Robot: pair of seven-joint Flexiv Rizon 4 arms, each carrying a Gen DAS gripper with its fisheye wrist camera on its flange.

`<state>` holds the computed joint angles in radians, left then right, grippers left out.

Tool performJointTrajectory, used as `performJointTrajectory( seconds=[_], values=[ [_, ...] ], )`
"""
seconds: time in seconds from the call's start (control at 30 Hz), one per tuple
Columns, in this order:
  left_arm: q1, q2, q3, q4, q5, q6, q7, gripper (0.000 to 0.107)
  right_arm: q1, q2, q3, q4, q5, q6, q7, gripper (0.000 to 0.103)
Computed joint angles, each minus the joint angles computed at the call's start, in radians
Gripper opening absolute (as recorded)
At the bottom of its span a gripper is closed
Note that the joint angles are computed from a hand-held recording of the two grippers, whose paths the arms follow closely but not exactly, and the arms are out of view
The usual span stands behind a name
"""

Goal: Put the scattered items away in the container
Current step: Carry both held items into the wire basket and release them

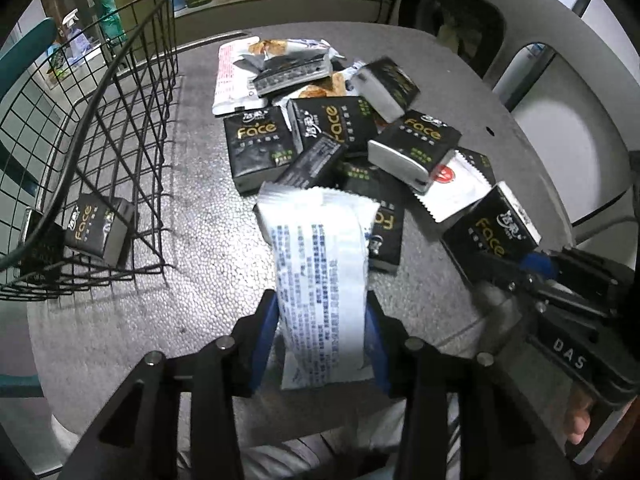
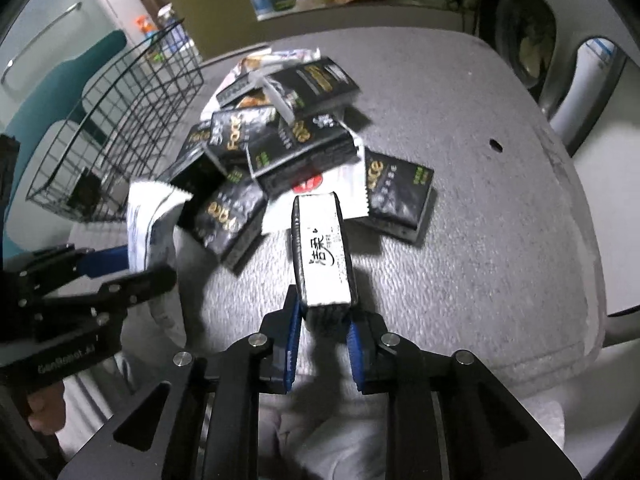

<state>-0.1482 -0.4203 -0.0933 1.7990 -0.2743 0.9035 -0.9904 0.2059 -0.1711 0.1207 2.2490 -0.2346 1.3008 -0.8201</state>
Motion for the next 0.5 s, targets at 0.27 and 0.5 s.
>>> performJointTrajectory(
  seconds=[0.27,0.5],
  values=[
    [0.003,-0.007,0.002,-0.025,0.003,-0.018,-0.008,0.040,0.014,0.003,-0.028,-0.004,-0.114,0.001,0.069,0.019],
    [0.019,0.064,-0.024,0.016,-0.069,-0.013,0.061,0.040,0.004,0.078,-0.005,0.012,-0.107,-0.007,0.079,0.019]
  ],
)
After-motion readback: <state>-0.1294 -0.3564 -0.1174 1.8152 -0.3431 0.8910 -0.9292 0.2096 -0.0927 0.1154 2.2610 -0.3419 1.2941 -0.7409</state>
